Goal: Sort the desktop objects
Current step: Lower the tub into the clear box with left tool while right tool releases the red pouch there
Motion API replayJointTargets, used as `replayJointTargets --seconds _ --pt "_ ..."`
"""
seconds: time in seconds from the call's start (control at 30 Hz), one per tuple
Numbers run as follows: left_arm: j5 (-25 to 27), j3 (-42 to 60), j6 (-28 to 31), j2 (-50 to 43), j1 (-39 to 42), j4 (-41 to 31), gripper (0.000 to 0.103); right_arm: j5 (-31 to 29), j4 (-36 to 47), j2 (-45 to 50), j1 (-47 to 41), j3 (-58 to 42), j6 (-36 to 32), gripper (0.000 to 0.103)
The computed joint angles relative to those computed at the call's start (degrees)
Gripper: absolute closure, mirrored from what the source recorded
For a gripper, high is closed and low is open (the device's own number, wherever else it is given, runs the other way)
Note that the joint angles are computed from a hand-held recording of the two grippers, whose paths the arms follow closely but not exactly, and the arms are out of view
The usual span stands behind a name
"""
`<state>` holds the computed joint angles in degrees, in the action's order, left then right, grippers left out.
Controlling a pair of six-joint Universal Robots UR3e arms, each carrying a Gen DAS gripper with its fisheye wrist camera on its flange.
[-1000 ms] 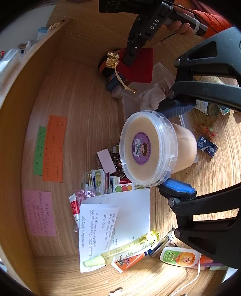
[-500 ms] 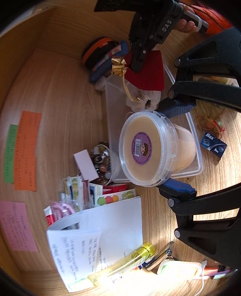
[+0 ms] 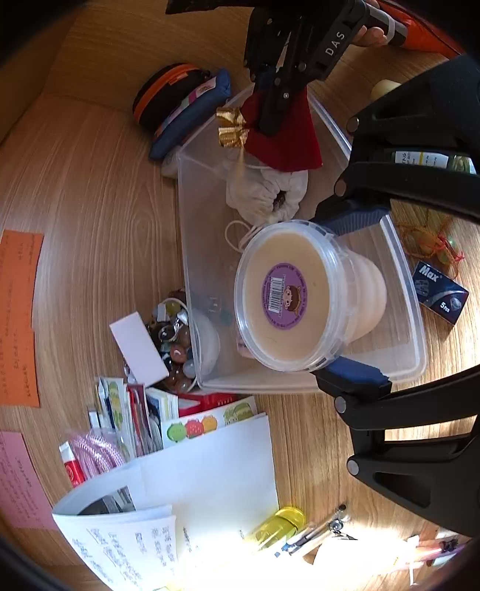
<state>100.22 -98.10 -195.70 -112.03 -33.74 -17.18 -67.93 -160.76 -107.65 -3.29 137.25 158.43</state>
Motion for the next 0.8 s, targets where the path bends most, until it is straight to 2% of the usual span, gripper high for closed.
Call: replayJointTargets --seconds 0.07,0.2,0.23,0.3,0.37,0.5,0.6,0.7,0.8 --pt "-0.78 0.71 0.05 -0.74 0.14 -0.97 0.045 -0.42 -0.23 0.51 0.32 -0.13 0.00 0.090" --pt "2.58 2.31 0.85 -2.28 -1.73 -1.26 0.044 -0.91 -0.56 0.43 0.15 0.02 0.21 0.084" --pt "2.55 2.46 0.92 -2.43 -1.75 -1.29 0.044 -1.29 -1.03 0.55 0.33 0.04 0.49 0.079" --pt "1.83 2.21 1.09 -2.31 -1.45 -1.03 0.044 -1.83 -2.06 0.43 0.73 0.33 1.00 0.058" --pt "1.66 1.95 1.23 -2.22 -1.35 -0.74 0.044 -1.03 -3.90 -0.86 0.44 1.60 1.20 0.044" --pt "1.64 2.01 1.19 -2.22 -1.37 -0.80 0.044 0.88 -7.35 -3.86 -0.64 4.17 0.84 0.033" --pt "0.96 1.76 1.34 -1.90 -1.20 -0.95 0.044 1.62 -7.37 -4.47 -1.23 4.29 1.09 0.031" --pt "-0.49 1.40 1.76 -1.46 -0.83 -1.15 0.042 5.66 -4.02 -6.22 -3.61 4.35 -0.20 0.031" --pt "0.43 -0.30 1.29 -0.13 -1.28 1.12 0.026 8.38 -2.41 -7.45 -5.19 4.74 -1.26 0.029"
